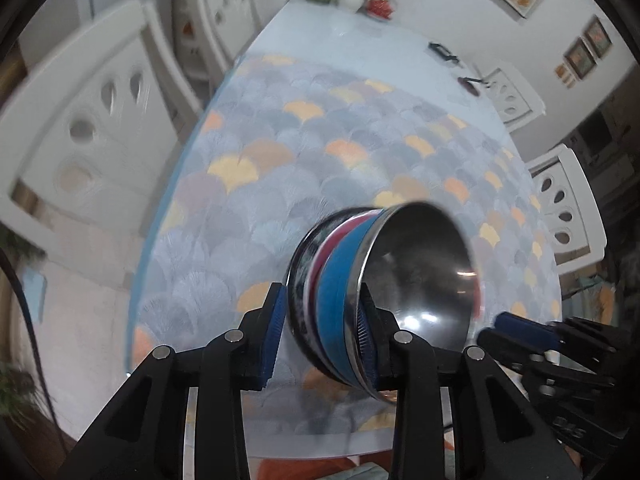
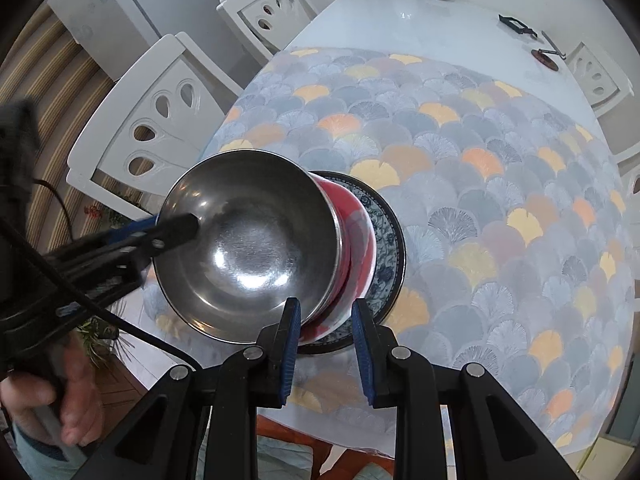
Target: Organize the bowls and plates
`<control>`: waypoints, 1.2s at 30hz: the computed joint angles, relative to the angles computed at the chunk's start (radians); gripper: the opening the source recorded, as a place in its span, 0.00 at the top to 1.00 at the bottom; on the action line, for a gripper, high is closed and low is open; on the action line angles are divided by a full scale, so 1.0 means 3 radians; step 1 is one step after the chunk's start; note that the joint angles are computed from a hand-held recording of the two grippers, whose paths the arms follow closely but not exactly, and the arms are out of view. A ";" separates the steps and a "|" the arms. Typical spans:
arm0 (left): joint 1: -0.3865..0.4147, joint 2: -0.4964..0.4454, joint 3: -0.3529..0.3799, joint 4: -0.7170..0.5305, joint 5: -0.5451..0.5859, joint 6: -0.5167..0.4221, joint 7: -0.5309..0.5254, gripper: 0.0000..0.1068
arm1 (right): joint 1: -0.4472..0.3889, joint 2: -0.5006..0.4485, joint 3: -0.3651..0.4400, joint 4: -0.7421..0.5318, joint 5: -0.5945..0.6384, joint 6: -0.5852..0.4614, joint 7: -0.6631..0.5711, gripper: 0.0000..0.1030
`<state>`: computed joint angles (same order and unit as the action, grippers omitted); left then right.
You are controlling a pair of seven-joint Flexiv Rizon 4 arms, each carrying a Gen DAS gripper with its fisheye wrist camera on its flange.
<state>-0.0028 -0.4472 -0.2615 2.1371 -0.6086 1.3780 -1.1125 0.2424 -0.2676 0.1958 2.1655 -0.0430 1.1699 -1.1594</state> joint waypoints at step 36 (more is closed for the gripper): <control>0.0571 -0.0247 -0.0892 0.0076 -0.0467 0.0550 0.0675 0.73 | -0.0160 -0.0008 0.0035 -0.0049 0.0484 0.0124 0.0014 0.76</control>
<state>0.1684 -0.5212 -0.5292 2.1599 -0.7489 1.5431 -0.9100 0.1944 -0.2701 0.2064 2.1509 0.1021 1.2069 -1.1552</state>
